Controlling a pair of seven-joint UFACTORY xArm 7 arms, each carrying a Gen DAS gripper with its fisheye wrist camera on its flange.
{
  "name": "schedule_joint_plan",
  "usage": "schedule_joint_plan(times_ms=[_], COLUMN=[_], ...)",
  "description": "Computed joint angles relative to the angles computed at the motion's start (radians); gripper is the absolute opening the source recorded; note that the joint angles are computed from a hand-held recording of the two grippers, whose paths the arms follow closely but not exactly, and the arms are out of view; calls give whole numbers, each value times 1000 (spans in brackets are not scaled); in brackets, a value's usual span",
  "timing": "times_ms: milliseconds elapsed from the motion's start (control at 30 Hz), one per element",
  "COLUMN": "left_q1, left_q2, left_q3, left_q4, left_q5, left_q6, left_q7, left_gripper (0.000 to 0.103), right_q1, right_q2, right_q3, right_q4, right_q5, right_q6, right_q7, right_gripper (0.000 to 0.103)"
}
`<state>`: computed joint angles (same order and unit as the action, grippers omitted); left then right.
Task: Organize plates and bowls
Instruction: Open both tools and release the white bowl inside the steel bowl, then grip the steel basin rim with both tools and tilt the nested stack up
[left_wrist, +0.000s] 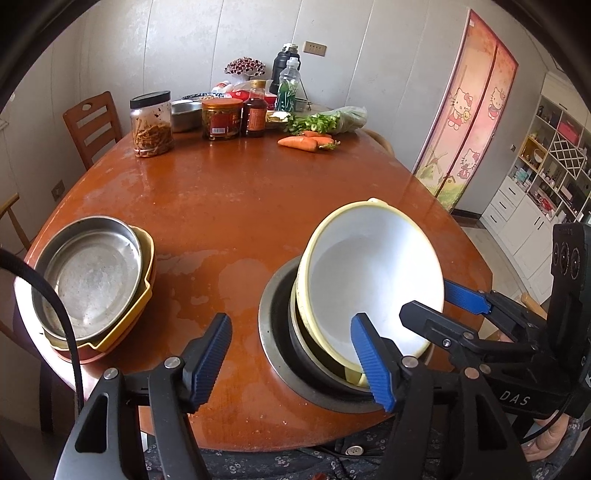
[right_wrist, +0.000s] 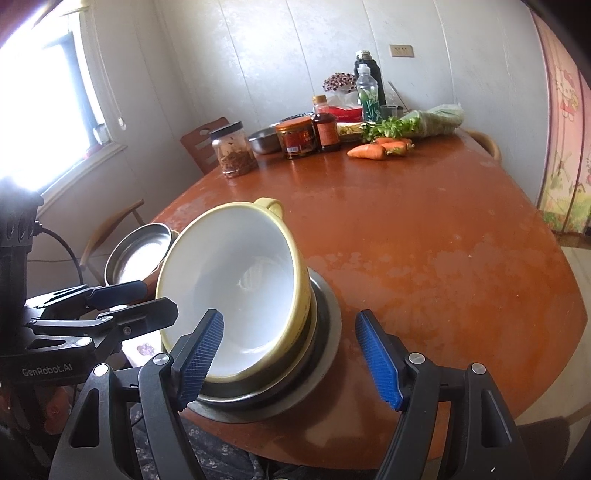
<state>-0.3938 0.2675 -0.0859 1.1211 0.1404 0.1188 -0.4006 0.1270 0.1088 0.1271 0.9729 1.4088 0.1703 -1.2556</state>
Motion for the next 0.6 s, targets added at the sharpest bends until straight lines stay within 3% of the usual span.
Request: schedule_joint_plan(times_ms=[267, 600], left_q1=[27, 57], left_q2=[31, 70], left_q3=[-35, -75], left_q4=[25, 58], left_q5=[-53, -132], left_q6=[17, 56], left_q7=[41, 112], left_gripper=[67, 68], right_q1=[-12, -50], right_q2=[18, 50], right_q3=[-2, -3], right_q4=[5, 18], right_q5=[-33, -126], right_q6=[33, 130], right_q7=[58, 218], right_gripper=[76, 76])
